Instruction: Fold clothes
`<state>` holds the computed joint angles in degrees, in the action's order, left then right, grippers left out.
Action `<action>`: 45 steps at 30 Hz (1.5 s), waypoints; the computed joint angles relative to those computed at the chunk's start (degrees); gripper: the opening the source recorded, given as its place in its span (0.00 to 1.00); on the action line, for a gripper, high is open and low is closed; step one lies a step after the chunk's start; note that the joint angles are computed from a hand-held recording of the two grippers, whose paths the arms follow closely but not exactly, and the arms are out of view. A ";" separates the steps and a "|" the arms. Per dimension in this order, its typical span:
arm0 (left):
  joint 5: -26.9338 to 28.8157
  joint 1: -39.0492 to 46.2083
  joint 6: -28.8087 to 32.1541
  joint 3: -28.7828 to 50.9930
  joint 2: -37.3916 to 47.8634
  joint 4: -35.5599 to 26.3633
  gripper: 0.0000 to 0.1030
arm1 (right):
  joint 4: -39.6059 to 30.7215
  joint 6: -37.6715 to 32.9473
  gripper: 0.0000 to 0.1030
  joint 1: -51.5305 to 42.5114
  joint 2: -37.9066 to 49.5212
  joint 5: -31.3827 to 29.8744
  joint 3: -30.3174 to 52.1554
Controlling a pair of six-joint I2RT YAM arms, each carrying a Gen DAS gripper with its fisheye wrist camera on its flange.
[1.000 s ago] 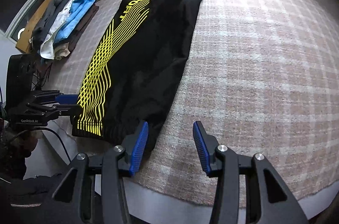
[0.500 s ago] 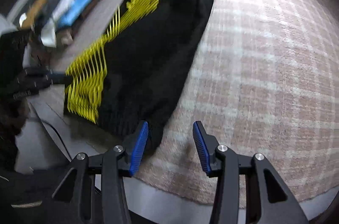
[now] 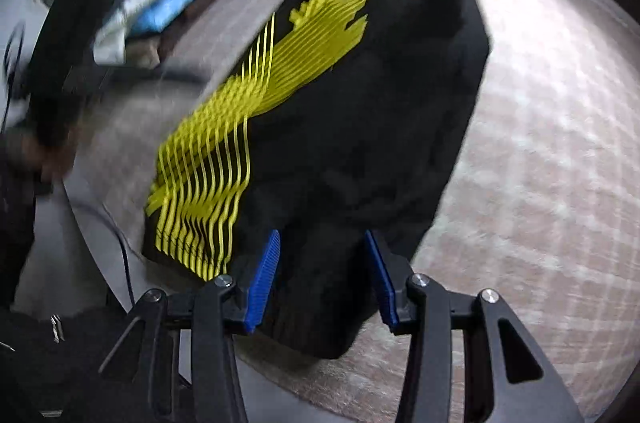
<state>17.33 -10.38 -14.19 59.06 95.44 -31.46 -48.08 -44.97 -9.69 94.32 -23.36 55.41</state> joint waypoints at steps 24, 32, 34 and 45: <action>-10.44 -0.54 9.92 18.03 16.72 -4.33 0.30 | 1.30 1.04 0.42 -0.03 1.44 -0.21 -1.41; -9.23 1.38 13.90 17.42 15.76 -5.02 0.04 | 0.63 0.19 0.42 -0.60 1.44 -0.36 -1.04; -9.45 2.51 13.85 17.28 15.62 -5.32 0.04 | 0.60 -0.50 0.42 -1.11 1.44 -0.38 -1.15; 1.46 7.75 7.78 12.41 11.62 -6.73 0.43 | -9.49 -2.49 0.42 -6.74 9.06 -5.49 14.99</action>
